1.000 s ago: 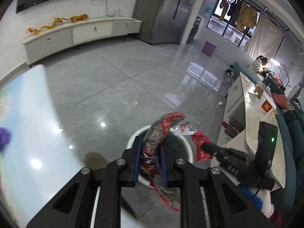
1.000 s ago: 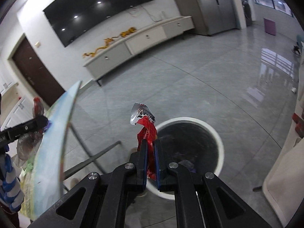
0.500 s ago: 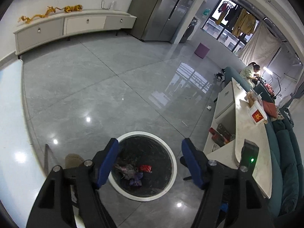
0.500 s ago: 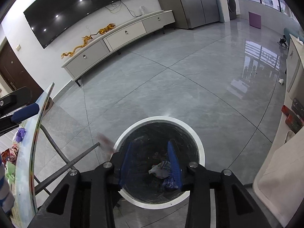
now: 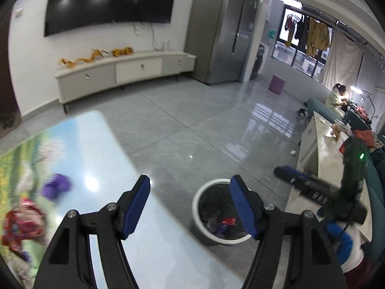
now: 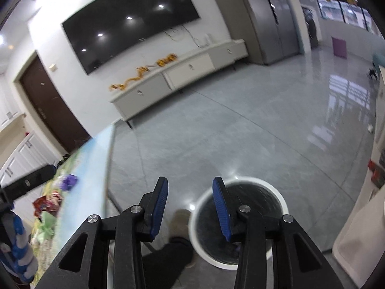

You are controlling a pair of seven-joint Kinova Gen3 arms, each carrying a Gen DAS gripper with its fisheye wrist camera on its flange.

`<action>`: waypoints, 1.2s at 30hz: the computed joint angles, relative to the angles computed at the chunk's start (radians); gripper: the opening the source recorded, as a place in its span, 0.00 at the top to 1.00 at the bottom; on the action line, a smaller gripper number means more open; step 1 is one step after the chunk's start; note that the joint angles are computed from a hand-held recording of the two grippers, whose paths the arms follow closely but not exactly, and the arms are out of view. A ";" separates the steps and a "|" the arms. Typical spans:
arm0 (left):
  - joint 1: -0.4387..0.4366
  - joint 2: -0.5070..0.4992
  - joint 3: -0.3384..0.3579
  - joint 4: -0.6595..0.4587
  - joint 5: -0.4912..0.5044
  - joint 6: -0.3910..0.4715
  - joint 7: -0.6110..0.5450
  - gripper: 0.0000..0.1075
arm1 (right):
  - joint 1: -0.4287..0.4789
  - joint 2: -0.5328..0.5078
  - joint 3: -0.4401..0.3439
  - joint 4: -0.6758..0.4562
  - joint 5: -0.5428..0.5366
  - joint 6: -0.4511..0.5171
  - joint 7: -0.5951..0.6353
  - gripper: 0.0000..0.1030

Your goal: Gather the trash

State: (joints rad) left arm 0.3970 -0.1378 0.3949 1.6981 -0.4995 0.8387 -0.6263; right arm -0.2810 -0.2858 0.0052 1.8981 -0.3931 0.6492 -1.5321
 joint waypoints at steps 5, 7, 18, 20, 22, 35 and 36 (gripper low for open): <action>-0.051 -0.158 -0.013 0.080 0.039 0.031 -0.002 0.38 | -0.027 -0.015 -0.070 -0.071 0.034 0.010 -0.034 0.65; -0.085 -0.219 -0.018 0.109 0.054 0.053 -0.005 0.38 | -0.044 -0.013 -0.087 -0.088 0.044 0.007 -0.043 0.65; -0.248 -0.473 -0.092 0.258 0.152 0.162 -0.107 0.38 | -0.138 0.067 -0.182 -0.178 0.101 0.011 -0.086 0.65; -0.285 -0.487 -0.096 0.278 0.160 0.178 -0.131 0.37 | -0.159 0.088 -0.186 -0.188 0.095 0.007 -0.077 0.65; -0.321 -0.493 -0.107 0.302 0.168 0.189 -0.156 0.37 | -0.178 0.108 -0.187 -0.195 0.081 0.005 -0.064 0.65; -0.508 -0.388 -0.116 0.385 0.165 0.086 -0.292 0.38 | -0.260 0.291 -0.247 -0.273 0.005 0.009 0.040 0.65; -0.508 -0.383 -0.134 0.392 0.167 0.074 -0.303 0.39 | -0.265 0.309 -0.253 -0.284 0.004 0.010 0.046 0.65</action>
State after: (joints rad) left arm -0.1111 -0.5206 0.2607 2.0899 -0.3324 0.9124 -0.9291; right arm -0.5462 0.0236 -0.2476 1.6139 -0.3888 0.6594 -1.4856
